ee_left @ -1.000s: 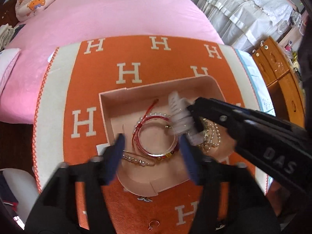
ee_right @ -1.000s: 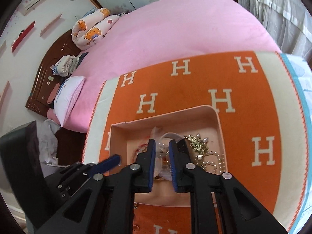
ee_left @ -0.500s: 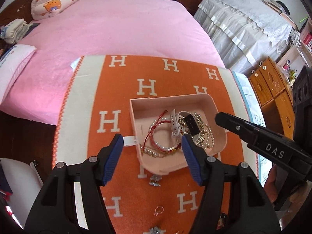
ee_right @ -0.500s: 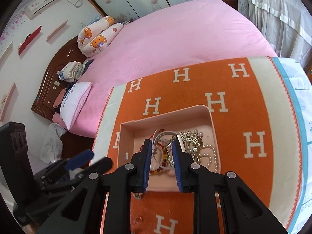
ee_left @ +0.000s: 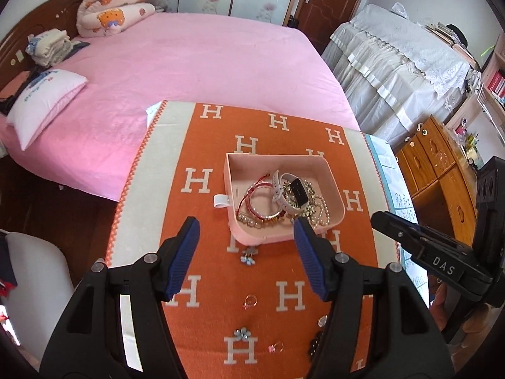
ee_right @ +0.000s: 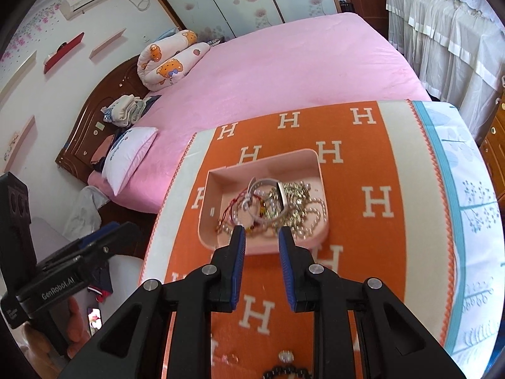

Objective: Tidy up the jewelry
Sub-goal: 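Open both grippers and withdraw them from the pink box, then reach the right gripper to the black bead bracelet and grasp it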

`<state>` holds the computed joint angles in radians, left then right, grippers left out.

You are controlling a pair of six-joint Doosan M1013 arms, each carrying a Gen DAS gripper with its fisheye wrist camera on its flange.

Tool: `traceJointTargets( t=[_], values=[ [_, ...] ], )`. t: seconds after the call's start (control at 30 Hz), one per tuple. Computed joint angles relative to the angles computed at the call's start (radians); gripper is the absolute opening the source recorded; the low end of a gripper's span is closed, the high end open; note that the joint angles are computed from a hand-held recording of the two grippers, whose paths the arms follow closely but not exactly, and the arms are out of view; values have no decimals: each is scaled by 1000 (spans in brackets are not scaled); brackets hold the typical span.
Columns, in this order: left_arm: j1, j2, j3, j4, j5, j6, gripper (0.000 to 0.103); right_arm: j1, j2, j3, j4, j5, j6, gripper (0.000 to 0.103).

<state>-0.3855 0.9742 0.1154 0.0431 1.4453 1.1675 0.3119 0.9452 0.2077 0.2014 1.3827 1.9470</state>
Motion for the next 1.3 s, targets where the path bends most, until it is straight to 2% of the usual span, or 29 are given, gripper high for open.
traceJointTargets(
  t=[0.07,0.13,0.27,0.43,0.53,0.9,1.3],
  values=[
    [-6,-74,142,8,-74,-7,59,0,-58,104,-1,-48,-15,25],
    [-14,-131,249,16,-128,-14,59,2,-121,215,-12,-103,-32,33],
    [-30,-198,371,34,-187,-12,59,4,-203,353,-27,-168,-60,34],
    [-51,-259,485,36,-244,-5,59,6,-275,468,-34,-212,-87,34],
    [-62,-276,523,21,-262,11,59,9,-317,539,-43,-234,-107,34],
    [-99,-282,593,-42,-219,81,60,19,-417,762,-71,-243,-134,34],
    [-122,-281,651,-46,-178,111,60,38,-422,877,-61,-205,-224,34]
  ],
)
